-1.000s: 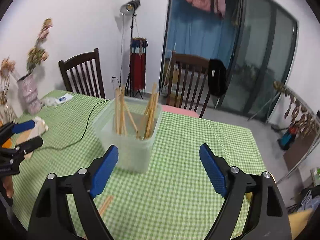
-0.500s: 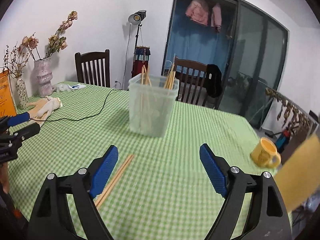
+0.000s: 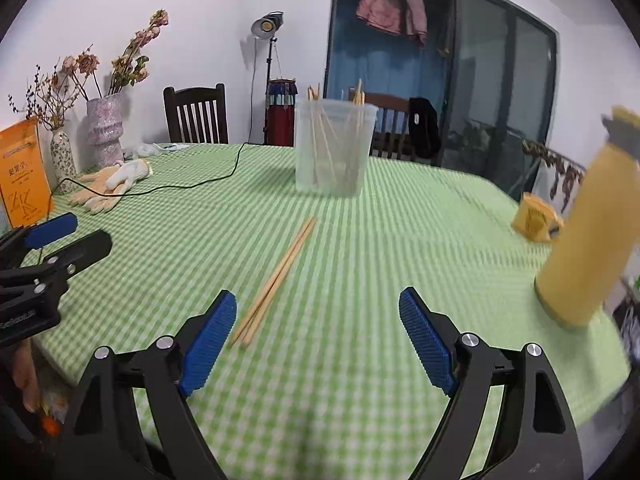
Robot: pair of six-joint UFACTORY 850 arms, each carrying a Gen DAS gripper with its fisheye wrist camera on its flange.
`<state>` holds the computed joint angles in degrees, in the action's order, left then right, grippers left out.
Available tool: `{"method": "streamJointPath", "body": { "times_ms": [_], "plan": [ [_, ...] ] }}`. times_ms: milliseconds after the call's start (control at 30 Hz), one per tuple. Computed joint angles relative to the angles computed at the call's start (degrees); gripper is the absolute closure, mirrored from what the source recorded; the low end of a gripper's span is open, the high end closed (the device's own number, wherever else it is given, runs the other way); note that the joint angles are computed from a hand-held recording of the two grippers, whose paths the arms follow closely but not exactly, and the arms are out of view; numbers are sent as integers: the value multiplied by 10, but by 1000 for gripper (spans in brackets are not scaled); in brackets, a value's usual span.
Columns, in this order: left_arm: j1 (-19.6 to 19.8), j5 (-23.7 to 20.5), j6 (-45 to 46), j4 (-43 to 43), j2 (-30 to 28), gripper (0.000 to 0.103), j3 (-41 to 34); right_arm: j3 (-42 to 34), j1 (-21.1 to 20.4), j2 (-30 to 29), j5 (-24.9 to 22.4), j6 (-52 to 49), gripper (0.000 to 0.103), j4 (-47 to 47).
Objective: Organize utensils
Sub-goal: 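Withdraw both open tools from the container back toward the remaining chopsticks, then close the right tool on one wooden chopstick while the left tool grasps another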
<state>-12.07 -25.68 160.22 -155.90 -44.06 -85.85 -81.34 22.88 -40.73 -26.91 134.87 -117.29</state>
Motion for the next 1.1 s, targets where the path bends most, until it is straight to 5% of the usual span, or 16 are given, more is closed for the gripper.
{"method": "streamJointPath", "body": {
  "times_ms": [200,500,733,1100],
  "plan": [
    [0,-92,101,-87,24,26,90,52,29,7,-63,27,23,-21],
    [-2,-95,109,-70,24,25,104,51,23,-1,-37,5,23,17],
    [2,-60,84,-58,2,24,59,-11,6,-37,14,-13,23,45],
    [10,23,2,11,-47,24,-37,-144,-5,-111,78,-208,60,210]
  ]
}}
